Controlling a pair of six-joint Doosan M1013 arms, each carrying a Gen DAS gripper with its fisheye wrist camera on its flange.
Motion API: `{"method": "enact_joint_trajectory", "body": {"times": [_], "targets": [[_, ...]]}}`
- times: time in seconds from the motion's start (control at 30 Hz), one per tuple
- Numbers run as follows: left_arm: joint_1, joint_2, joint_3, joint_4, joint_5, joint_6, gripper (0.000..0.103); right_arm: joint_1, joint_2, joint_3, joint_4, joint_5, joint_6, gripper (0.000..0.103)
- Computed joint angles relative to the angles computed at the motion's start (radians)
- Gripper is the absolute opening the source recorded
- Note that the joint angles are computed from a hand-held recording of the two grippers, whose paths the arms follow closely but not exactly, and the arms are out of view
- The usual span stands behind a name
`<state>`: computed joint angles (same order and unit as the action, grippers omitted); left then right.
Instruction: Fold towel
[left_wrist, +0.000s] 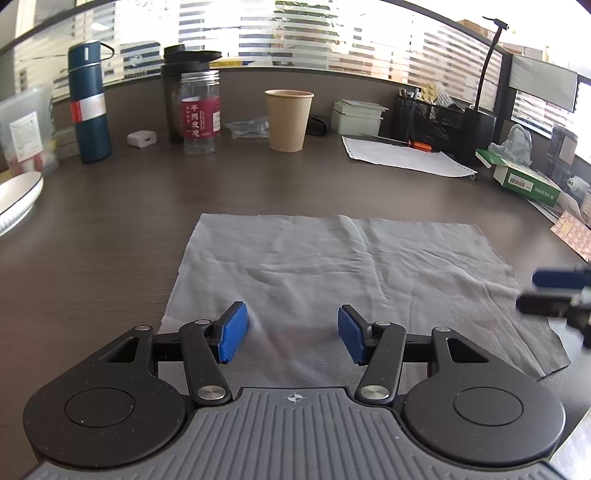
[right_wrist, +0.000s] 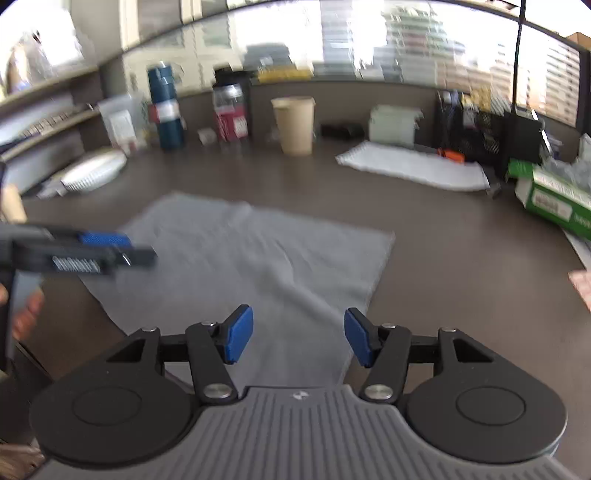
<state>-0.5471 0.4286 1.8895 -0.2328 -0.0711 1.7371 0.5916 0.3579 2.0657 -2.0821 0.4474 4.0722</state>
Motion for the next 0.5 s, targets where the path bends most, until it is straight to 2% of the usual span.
{"method": "enact_joint_trajectory", "body": {"times": [0.1, 0.17, 0.27, 0.37, 0.5], "targets": [[0.002, 0.001, -0.002, 0.065, 0.000, -0.066, 0.062, -0.019, 0.012, -0.021, -0.076, -0.018, 0.093, 0.059], [0.004, 0.002, -0.002, 0.110, 0.000, -0.112, 0.062, -0.043, 0.035, -0.048, -0.167, -0.063, 0.203, 0.059], [0.010, 0.002, -0.004, 0.341, 0.002, -0.343, 0.062, -0.073, 0.062, -0.081, -0.246, -0.131, 0.304, 0.059], [0.014, 0.004, -0.008, 0.522, 0.002, -0.528, 0.062, -0.080, 0.071, -0.094, -0.193, -0.138, 0.229, 0.059], [0.009, 0.011, -0.017, 0.580, 0.004, -0.577, 0.064, -0.087, 0.078, -0.104, -0.070, -0.115, 0.058, 0.059]]}}
